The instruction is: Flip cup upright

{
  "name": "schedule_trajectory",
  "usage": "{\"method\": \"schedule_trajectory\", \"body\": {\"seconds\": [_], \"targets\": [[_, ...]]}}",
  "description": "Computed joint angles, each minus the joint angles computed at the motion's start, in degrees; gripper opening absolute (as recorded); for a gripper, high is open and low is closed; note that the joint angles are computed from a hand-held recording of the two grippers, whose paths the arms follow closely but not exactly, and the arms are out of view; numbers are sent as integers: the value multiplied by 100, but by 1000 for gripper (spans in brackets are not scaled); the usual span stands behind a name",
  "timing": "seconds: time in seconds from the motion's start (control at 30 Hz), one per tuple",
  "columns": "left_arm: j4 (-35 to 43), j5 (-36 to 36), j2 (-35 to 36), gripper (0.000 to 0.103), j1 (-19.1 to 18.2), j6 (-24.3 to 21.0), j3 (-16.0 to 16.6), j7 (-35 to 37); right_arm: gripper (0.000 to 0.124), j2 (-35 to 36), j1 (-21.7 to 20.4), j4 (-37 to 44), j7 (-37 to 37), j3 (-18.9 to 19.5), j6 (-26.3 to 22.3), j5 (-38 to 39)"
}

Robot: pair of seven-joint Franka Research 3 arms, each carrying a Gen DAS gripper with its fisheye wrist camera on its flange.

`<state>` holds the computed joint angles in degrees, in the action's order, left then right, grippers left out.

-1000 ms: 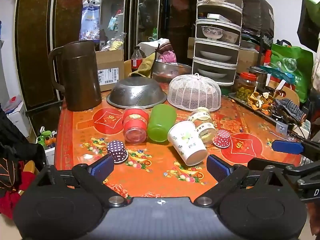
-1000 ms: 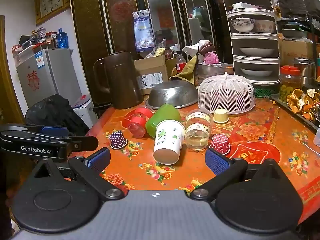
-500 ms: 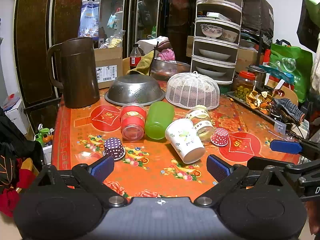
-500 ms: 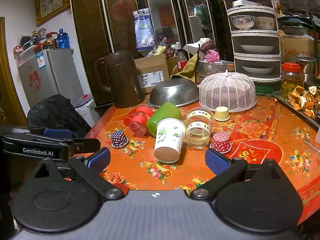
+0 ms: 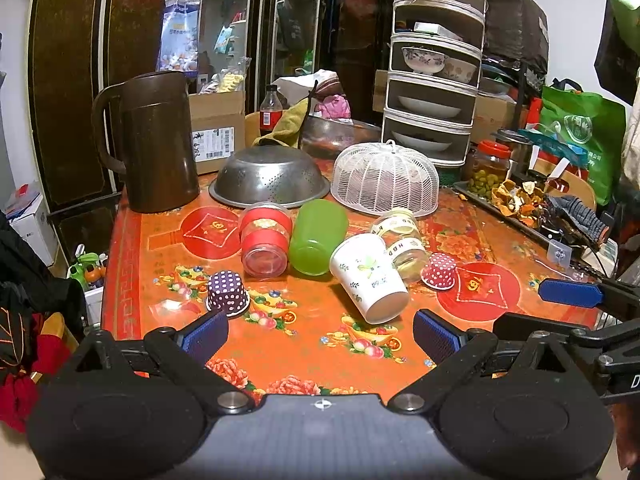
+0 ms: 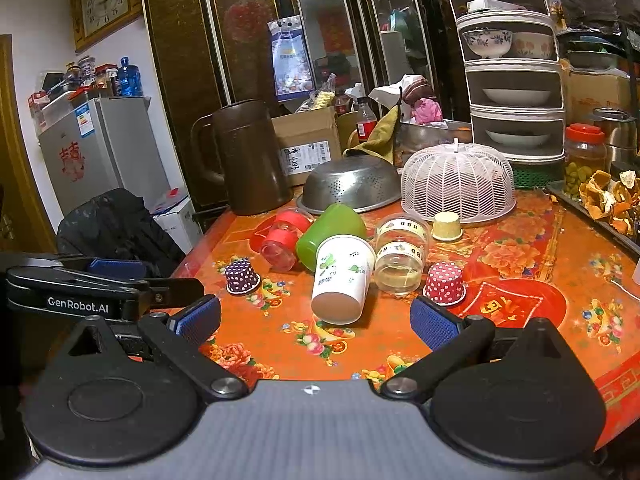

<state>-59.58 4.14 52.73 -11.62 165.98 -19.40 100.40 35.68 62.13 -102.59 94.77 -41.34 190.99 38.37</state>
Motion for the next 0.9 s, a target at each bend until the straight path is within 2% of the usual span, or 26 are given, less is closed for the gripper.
{"method": "schedule_trajectory", "body": {"seconds": [0.9], "targets": [[169, -66, 99, 100, -33, -180, 53, -20, 102, 37, 40, 26, 266, -115, -106, -227]]}}
